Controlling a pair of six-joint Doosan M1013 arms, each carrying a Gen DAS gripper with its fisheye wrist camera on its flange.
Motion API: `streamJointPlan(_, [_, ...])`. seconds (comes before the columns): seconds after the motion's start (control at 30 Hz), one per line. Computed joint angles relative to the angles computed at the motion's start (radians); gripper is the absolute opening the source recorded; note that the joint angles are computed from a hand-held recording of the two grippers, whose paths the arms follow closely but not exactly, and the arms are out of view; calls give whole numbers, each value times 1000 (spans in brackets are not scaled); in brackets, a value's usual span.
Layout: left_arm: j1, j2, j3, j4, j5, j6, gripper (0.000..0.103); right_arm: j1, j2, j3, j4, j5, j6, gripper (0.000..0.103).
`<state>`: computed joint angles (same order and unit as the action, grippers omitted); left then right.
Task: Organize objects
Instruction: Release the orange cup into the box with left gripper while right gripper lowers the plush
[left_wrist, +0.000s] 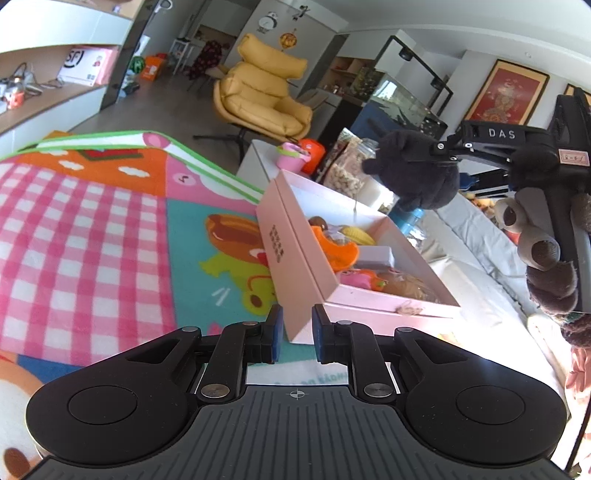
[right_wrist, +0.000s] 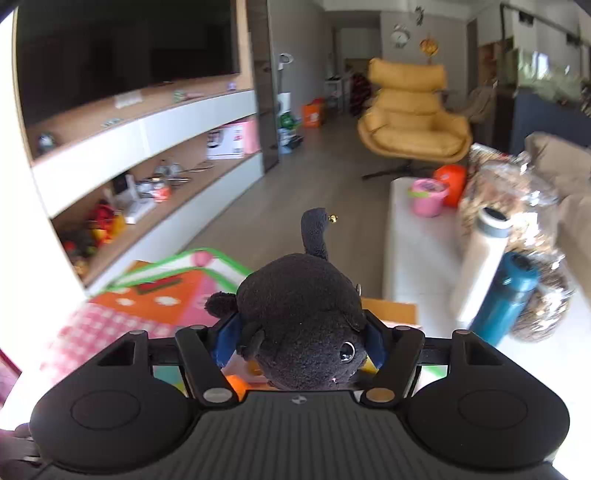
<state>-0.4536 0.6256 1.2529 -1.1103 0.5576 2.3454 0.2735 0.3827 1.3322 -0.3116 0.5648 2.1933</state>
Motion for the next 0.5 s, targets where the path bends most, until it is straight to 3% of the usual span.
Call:
streamJointPlan(0.1, [1, -3, 5, -8, 11, 14, 18, -36, 29, -32, 302, 66, -203, 68])
streamJointPlan(0.17, [3, -6, 8, 0, 5, 9, 18, -52, 57, -53, 369, 124, -212, 70])
streamJointPlan(0.23, [6, -8, 11, 10, -6, -2, 18, -42, 71, -47, 241, 129, -106, 71])
streamJointPlan(0.27, [7, -9, 12, 15, -10, -9, 18, -35, 70, -35, 192, 113, -82, 78])
streamJointPlan(0.43, [8, -7, 5, 46, -28, -66, 18, 3, 37, 30, 10, 45, -10, 83])
streamJointPlan(0.5, [5, -9, -1, 37, -34, -58, 18, 35, 23, 54, -178, 55, 87, 85])
